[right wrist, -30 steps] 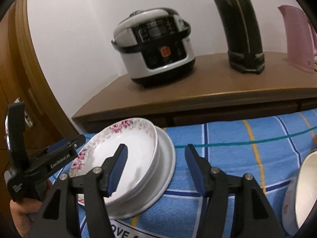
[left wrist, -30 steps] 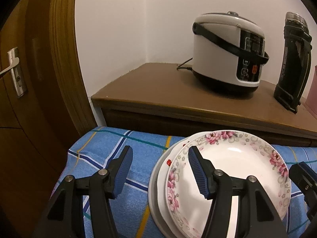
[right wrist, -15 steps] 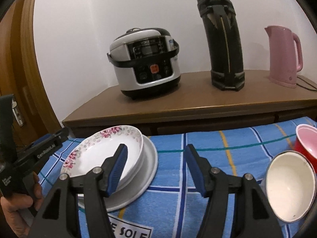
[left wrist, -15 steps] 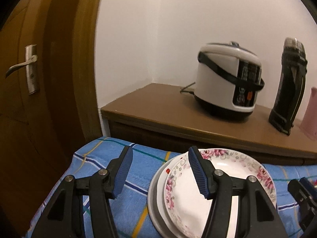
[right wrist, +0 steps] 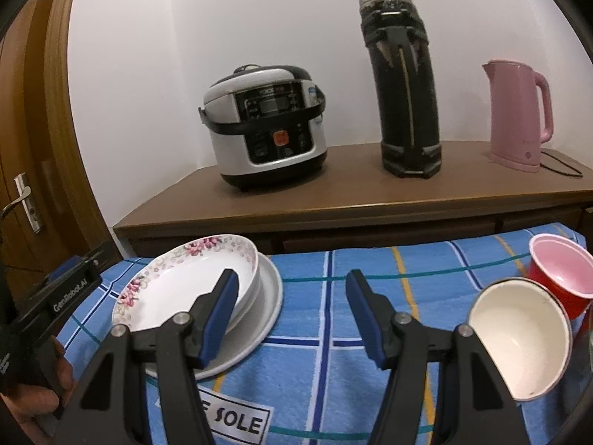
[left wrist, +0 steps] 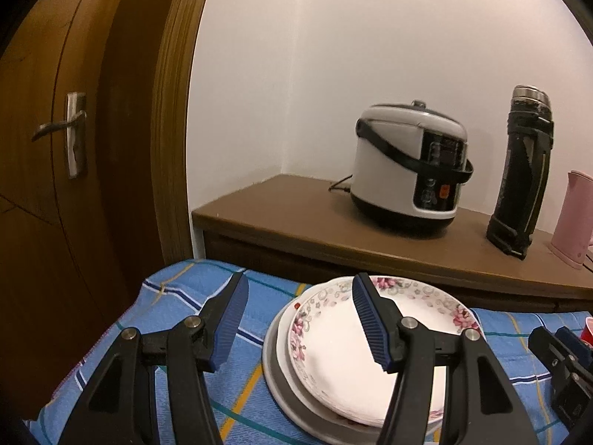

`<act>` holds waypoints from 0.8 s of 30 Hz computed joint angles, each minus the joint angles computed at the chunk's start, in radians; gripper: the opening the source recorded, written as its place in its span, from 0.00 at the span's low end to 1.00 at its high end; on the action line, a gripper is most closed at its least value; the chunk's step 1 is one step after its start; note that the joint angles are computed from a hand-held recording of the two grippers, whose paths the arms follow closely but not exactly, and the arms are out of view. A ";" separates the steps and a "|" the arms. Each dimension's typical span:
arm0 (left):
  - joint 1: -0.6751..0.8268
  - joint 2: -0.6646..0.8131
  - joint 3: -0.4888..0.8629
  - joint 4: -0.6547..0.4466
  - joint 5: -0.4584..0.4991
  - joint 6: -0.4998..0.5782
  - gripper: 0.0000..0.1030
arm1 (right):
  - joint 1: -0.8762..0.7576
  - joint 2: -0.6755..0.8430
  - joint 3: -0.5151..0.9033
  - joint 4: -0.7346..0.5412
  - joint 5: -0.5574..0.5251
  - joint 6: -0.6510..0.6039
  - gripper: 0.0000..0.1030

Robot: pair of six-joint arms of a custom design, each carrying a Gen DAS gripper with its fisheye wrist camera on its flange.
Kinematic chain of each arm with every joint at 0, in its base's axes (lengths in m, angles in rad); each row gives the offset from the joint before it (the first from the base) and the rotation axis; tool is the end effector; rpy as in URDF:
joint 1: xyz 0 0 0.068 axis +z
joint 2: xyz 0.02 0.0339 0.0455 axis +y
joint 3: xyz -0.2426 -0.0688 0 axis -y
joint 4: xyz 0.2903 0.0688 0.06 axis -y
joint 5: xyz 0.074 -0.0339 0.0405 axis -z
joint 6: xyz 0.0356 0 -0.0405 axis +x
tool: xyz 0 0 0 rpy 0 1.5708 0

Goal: Organize plates and bowls
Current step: 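Withdraw both tools back from the plate stack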

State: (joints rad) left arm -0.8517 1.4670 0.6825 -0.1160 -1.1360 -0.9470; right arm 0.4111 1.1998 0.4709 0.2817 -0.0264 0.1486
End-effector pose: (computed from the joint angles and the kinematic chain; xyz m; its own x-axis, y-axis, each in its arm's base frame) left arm 0.2206 -0.2029 0.1224 -0.2575 -0.2249 -0.9397 -0.4506 0.8883 -0.0891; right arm 0.2630 0.1157 0.1436 -0.4544 -0.0366 -0.8900 -0.3580 0.9224 0.1448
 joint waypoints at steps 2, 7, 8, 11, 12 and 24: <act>-0.014 0.006 0.001 0.014 -0.015 0.017 0.59 | -0.005 -0.017 -0.012 0.000 0.002 0.001 0.60; -0.043 0.040 0.033 -0.013 -0.016 0.017 0.59 | -0.005 -0.076 -0.049 -0.001 0.018 -0.015 0.60; -0.050 0.044 0.038 -0.023 -0.014 0.006 0.59 | -0.005 -0.088 -0.057 0.001 0.022 -0.019 0.60; -0.073 0.058 0.058 -0.057 -0.014 -0.024 0.59 | -0.006 -0.146 -0.093 0.001 0.043 -0.033 0.60; -0.079 0.064 0.066 -0.069 -0.017 -0.033 0.59 | -0.011 -0.161 -0.101 -0.005 0.042 -0.033 0.60; -0.206 0.078 0.136 -0.191 0.006 -0.154 0.59 | -0.060 -0.466 -0.218 -0.167 0.014 -0.038 0.60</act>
State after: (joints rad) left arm -1.0573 1.5445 0.8181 -0.3074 -1.1301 -1.1012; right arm 0.3512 0.7336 0.2528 0.1152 -0.0123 0.1110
